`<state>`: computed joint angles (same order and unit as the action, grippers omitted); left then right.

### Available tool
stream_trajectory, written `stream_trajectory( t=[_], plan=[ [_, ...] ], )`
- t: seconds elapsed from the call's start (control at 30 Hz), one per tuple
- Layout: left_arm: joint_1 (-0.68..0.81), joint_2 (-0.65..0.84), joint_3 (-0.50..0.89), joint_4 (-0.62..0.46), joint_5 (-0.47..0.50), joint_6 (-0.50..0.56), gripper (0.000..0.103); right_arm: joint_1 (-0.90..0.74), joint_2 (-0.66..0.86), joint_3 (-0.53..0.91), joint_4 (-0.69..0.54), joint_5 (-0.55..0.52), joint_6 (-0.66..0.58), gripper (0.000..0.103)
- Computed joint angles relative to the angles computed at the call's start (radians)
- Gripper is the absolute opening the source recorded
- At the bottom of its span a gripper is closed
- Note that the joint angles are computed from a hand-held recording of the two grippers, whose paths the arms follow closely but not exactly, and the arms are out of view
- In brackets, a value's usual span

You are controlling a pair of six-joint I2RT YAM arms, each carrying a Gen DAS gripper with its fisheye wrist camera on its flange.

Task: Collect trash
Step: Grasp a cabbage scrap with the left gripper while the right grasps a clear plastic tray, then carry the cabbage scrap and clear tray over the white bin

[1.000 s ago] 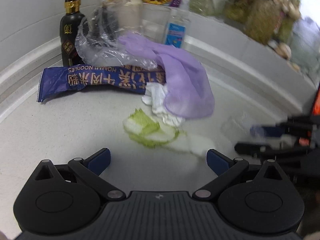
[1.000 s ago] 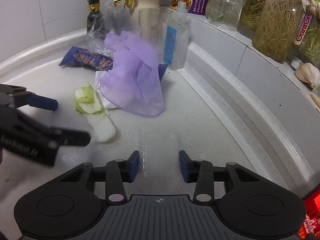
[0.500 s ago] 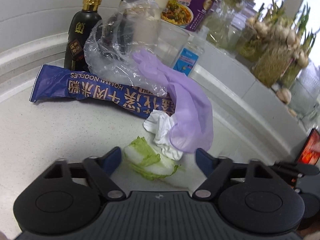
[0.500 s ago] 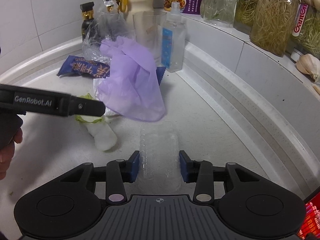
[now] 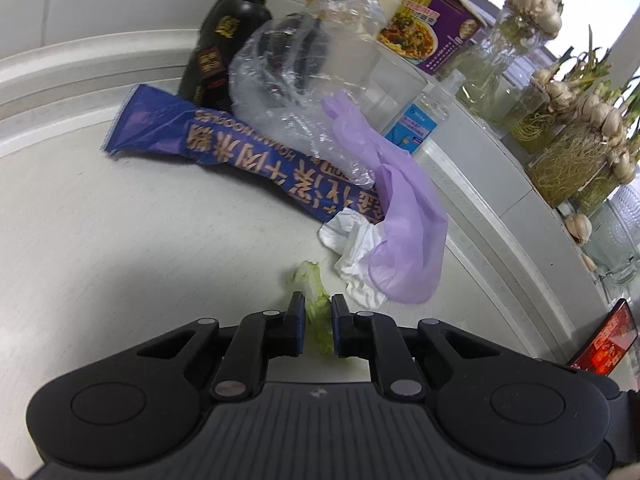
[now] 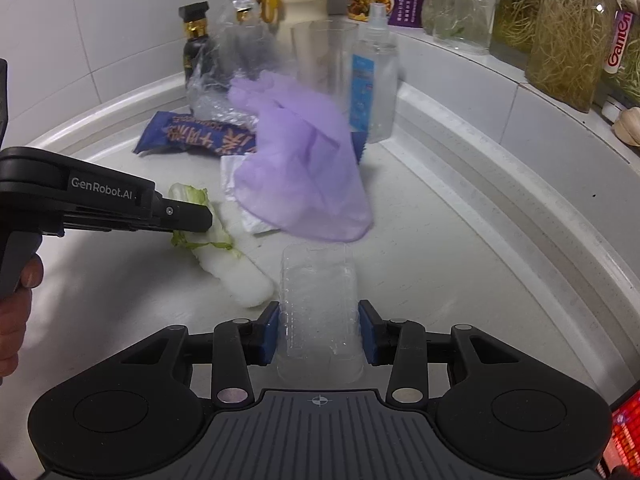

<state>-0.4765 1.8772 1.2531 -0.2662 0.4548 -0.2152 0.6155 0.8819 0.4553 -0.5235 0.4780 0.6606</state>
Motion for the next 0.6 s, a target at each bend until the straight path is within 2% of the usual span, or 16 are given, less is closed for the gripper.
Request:
stream_trajectory(
  t=[0.17, 0.33, 0.6],
  plan=[
    [0.046, -0.054, -0.046, -0.023, 0.033, 0.002, 0.008, 0.072, 0.011, 0.022, -0.032, 0.022, 0.092, 0.038],
    [0.087, -0.105, -0.076, -0.061, 0.067, 0.046, 0.006, 0.147, 0.049, 0.07, -0.079, 0.06, 0.179, 0.038],
    [0.194, -0.188, -0.125, -0.132, 0.136, 0.121, 0.006, 0.284, 0.172, 0.187, -0.132, 0.115, 0.287, 0.038]
  ],
)
